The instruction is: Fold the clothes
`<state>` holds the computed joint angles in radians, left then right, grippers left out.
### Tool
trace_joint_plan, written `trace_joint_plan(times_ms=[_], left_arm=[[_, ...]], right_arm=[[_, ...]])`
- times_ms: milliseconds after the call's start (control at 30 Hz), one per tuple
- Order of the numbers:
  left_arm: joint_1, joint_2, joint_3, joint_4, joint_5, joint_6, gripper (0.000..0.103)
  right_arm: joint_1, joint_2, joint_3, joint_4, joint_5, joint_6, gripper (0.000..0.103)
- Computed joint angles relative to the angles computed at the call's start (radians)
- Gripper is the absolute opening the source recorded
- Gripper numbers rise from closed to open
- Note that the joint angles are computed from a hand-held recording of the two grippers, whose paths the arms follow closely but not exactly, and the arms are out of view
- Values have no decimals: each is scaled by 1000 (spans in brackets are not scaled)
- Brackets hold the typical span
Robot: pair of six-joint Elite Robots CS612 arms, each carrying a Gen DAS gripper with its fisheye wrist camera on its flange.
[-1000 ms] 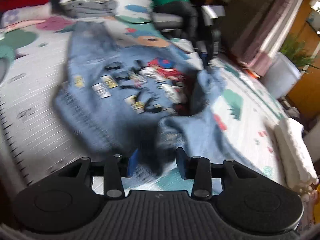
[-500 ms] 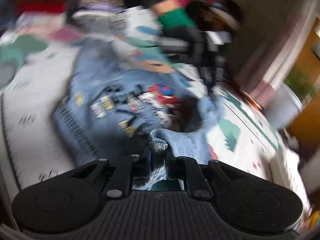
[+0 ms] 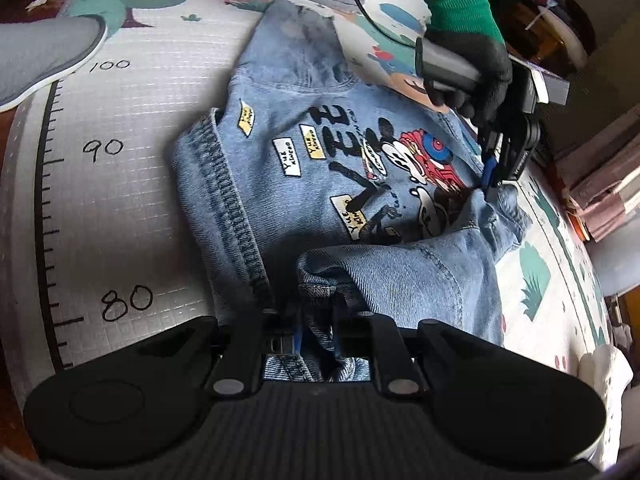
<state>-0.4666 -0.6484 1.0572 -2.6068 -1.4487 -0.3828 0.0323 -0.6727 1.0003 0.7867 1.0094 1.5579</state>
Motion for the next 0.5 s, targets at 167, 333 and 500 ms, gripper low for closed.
trace_joint_plan(times_ms=[167, 333, 500], left_arm=[[0, -28, 18, -19, -39, 90, 29], [12, -4, 24, -87, -73, -129, 29], [4, 31, -13, -86, 38, -226, 27]], right_arm=[[-4, -9, 8, -29, -48, 70, 20], [-1, 9, -20, 10, -35, 86, 25], [-2, 17, -23, 36, -30, 71, 30]])
